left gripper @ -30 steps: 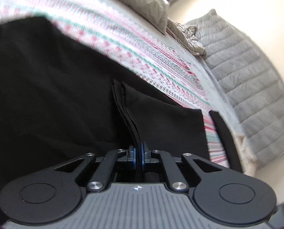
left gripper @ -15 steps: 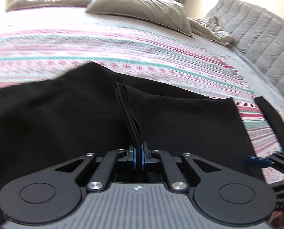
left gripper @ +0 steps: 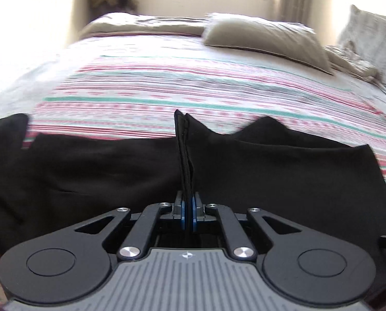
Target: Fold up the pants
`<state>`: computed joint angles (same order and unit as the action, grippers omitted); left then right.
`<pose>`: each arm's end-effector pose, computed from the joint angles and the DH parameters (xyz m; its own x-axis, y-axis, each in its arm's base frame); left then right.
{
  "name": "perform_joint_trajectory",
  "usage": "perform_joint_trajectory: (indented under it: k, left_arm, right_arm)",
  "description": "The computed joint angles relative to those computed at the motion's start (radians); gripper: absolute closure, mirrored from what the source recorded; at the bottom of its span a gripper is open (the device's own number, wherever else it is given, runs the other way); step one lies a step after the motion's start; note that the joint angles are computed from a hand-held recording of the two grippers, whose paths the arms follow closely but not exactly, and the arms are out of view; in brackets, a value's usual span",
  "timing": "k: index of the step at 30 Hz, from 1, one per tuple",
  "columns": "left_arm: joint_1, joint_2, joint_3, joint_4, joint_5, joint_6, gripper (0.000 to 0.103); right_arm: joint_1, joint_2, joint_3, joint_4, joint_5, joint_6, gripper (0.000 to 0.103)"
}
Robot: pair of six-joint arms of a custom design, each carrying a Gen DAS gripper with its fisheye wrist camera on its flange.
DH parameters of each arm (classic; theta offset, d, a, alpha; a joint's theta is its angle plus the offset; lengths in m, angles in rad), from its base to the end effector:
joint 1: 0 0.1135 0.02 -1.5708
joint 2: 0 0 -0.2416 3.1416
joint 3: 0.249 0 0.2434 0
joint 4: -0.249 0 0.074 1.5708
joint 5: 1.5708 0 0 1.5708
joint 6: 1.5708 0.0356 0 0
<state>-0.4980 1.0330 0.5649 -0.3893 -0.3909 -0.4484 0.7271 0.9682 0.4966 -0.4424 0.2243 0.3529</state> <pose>0.1855 -0.0854 0.1872 -0.6951 -0.0783 -0.7146 -0.0874 0.9959 -0.0241 0.1448 0.1183 0.1727 -0.7441 -0.2110 -0.6338 -0.3084 0.9502 0.0457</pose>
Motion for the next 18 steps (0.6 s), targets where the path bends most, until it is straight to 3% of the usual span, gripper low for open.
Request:
perform_joint_trajectory:
  k: [10, 18]
  left_arm:
    - [0.175, -0.122, -0.065, -0.056, -0.120, 0.065, 0.096]
    - [0.243, -0.102, -0.076, -0.051, -0.209, 0.084, 0.095]
  right_arm:
    - [0.066, 0.150, 0.080, 0.069, 0.021, 0.023, 0.024]
    - [0.063, 0.187, 0.095, 0.083, 0.012, 0.038, 0.023]
